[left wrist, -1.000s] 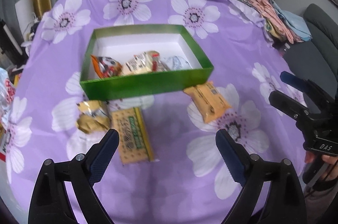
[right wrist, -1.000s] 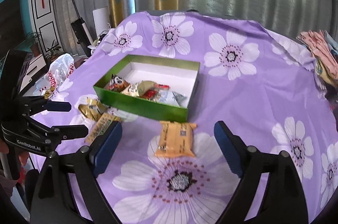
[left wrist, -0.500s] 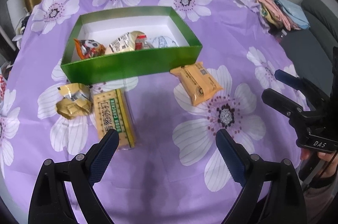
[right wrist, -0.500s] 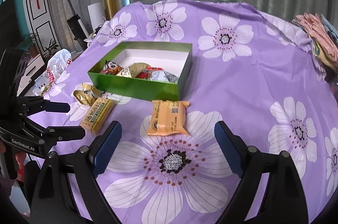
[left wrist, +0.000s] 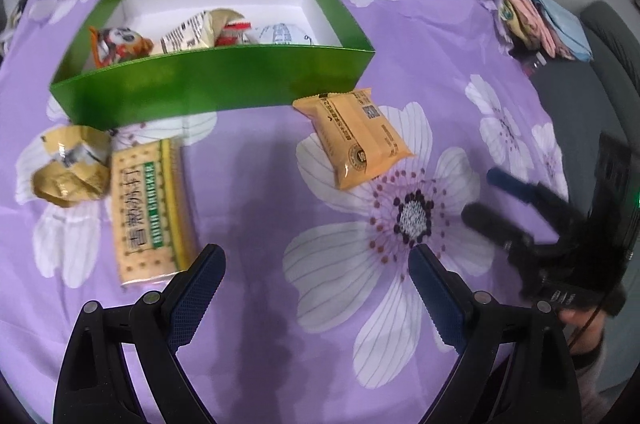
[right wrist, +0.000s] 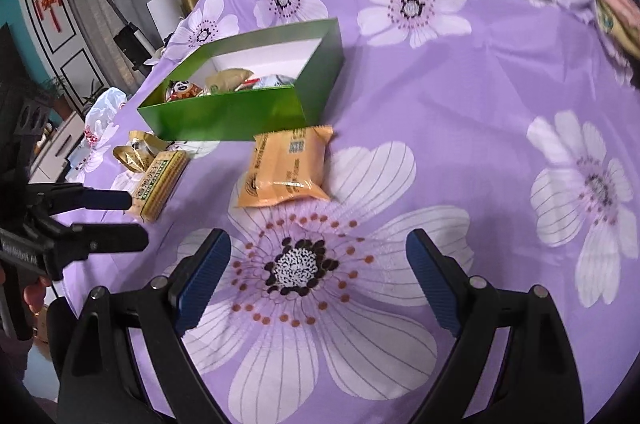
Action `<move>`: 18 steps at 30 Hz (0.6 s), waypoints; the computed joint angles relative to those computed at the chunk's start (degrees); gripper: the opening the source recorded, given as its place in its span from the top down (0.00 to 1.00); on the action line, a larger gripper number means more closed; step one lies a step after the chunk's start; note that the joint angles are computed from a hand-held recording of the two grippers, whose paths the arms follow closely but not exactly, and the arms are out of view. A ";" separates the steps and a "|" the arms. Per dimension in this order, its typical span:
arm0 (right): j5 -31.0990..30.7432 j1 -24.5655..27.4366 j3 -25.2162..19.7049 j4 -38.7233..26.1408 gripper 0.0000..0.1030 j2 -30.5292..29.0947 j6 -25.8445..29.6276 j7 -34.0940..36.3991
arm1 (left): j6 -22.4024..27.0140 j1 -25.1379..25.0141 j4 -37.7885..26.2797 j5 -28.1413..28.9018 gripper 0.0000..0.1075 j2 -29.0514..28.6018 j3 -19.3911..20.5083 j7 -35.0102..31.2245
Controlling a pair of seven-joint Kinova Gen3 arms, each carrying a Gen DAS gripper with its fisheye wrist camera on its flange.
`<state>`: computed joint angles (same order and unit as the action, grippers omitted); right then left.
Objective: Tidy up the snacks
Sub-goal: 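Grasp the orange QR-code packet with the right tool and lift it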
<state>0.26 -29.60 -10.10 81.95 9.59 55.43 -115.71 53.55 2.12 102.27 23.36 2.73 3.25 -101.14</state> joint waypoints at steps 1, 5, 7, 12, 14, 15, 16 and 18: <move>-0.86 0.46 -0.10 0.37 0.13 0.15 -0.49 0.97 | 0.09 -0.10 -0.44 0.93 0.14 0.79 0.00 -0.10; -3.28 1.69 -0.58 -0.09 0.15 2.02 -1.05 6.86 | 0.01 0.10 -2.44 1.52 0.14 3.51 0.61 0.93; -3.99 2.00 -0.54 -1.16 0.19 3.49 -0.50 9.37 | -0.28 0.39 -3.71 0.85 0.14 4.84 1.00 1.64; -7.51 3.75 -0.37 -5.16 0.29 8.08 1.80 15.54 | -0.89 1.02 -7.32 -1.09 0.14 8.38 1.82 3.62; -8.05 3.98 -0.18 -7.14 0.30 9.95 2.98 17.17 | -1.46 0.97 -8.44 -0.97 0.14 9.57 2.35 3.04; -8.52 4.19 -0.16 -7.73 0.30 10.50 3.19 17.97 | -1.68 0.93 -9.06 -0.74 0.14 10.24 2.73 2.35; -9.18 4.49 -0.31 -8.40 0.31 11.14 3.40 19.06 | -1.92 1.10 -9.55 -0.91 0.14 10.72 2.91 2.29; -9.54 4.37 -0.22 -9.46 0.32 12.03 3.89 20.17 | -2.47 1.38 -10.24 -1.18 0.14 11.64 3.21 2.23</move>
<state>-9.28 -25.23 -10.32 72.49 21.63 59.32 -95.53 51.08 3.50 92.03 22.18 14.37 6.46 -98.91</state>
